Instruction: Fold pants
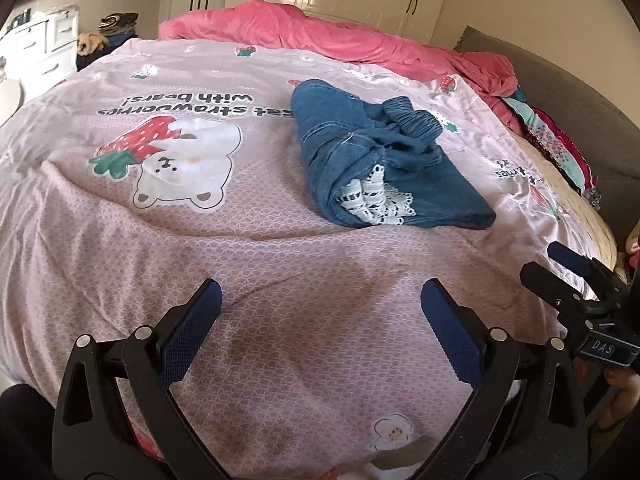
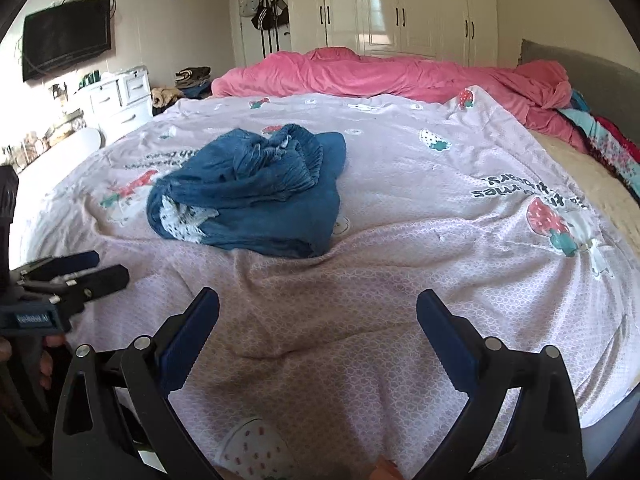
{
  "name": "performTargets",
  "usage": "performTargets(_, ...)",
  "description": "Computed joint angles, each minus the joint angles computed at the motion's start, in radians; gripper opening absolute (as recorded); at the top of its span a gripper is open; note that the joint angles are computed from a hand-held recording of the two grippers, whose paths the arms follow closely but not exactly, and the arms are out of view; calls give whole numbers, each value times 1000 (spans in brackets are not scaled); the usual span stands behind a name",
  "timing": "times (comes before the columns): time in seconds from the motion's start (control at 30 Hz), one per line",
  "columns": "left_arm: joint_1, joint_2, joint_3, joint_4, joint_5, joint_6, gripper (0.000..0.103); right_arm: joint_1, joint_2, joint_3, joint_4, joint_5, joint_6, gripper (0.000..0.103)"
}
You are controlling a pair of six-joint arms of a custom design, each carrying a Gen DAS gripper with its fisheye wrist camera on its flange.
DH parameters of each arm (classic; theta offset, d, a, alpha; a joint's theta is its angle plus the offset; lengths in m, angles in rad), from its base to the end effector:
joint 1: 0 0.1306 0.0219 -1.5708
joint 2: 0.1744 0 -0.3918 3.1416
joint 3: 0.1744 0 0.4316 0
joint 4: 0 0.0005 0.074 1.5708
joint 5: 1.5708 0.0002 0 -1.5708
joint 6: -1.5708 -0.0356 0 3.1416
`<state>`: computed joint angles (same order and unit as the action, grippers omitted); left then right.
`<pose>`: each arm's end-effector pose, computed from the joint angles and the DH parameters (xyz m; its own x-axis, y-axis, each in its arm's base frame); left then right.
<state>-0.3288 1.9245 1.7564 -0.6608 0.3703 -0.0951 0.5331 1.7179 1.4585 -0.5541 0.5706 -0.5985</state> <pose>0.6744 -0.2442 0.3177 -0.6440 0.3133 -0.6980 0.5963 0.7771 -0.2014 0.5562 0.3053 0.3159 -0.5780 0.2095 -0.7887 0.2633 0.9627 0.0627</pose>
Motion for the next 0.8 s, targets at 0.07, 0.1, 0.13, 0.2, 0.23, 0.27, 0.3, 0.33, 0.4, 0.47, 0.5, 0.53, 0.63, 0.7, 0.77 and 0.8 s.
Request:
performTargets(0.07, 0, 3, 4, -3, -2, 0, 94, -4, -1, -5, 9, -12, -6, 99)
performTargets(0.1, 0, 1, 2, -2, -3, 0, 94, -6, 1, -3, 7, -12, -9, 99)
performTargets(0.13, 0, 0, 1, -2, -2, 0, 94, -6, 2, -2, 5, -6, -11, 99)
performTargets(0.2, -1, -1, 0, -3, -8, -2, 94, -6, 2, -3, 6, -5, -16, 99)
performTargets(0.23, -2, -2, -1, -3, -10, -3, 94, -6, 3, -2, 3, -4, -21, 99)
performTargets(0.27, -2, -3, -2, -2, -11, -3, 94, -6, 3, -2, 3, -3, -21, 99)
performTargets(0.3, -3, -4, -4, -1, -13, -3, 94, -6, 3, -2, 4, -4, -22, 99)
performTargets(0.33, -3, -5, -5, 0, -11, -5, 94, -6, 3, -2, 3, -1, -23, 99)
performTargets(0.4, -3, -5, -5, -3, -13, -6, 94, -5, 3, -3, 3, -2, -24, 99)
performTargets(0.47, -4, -4, -3, -8, -15, -7, 94, -5, 6, 2, -6, 1, -25, 99)
performTargets(0.5, -4, -5, -4, -9, -15, -6, 94, -6, 6, 2, -5, -3, -25, 99)
performTargets(0.53, -4, -5, -4, -7, -15, -6, 94, -6, 6, 3, -7, -1, -26, 99)
performTargets(0.63, -3, -5, -5, -7, -14, -6, 94, -6, 5, 1, -5, 0, -26, 99)
performTargets(0.7, -3, -5, -4, -7, -15, -6, 94, -6, 7, 3, -9, 4, -28, 99)
performTargets(0.77, -3, -5, -4, -6, -14, -5, 94, -7, 7, 3, -9, 4, -31, 99)
performTargets(0.8, -3, -6, -3, -6, -13, -4, 94, -6, 6, 2, -9, 6, -32, 99)
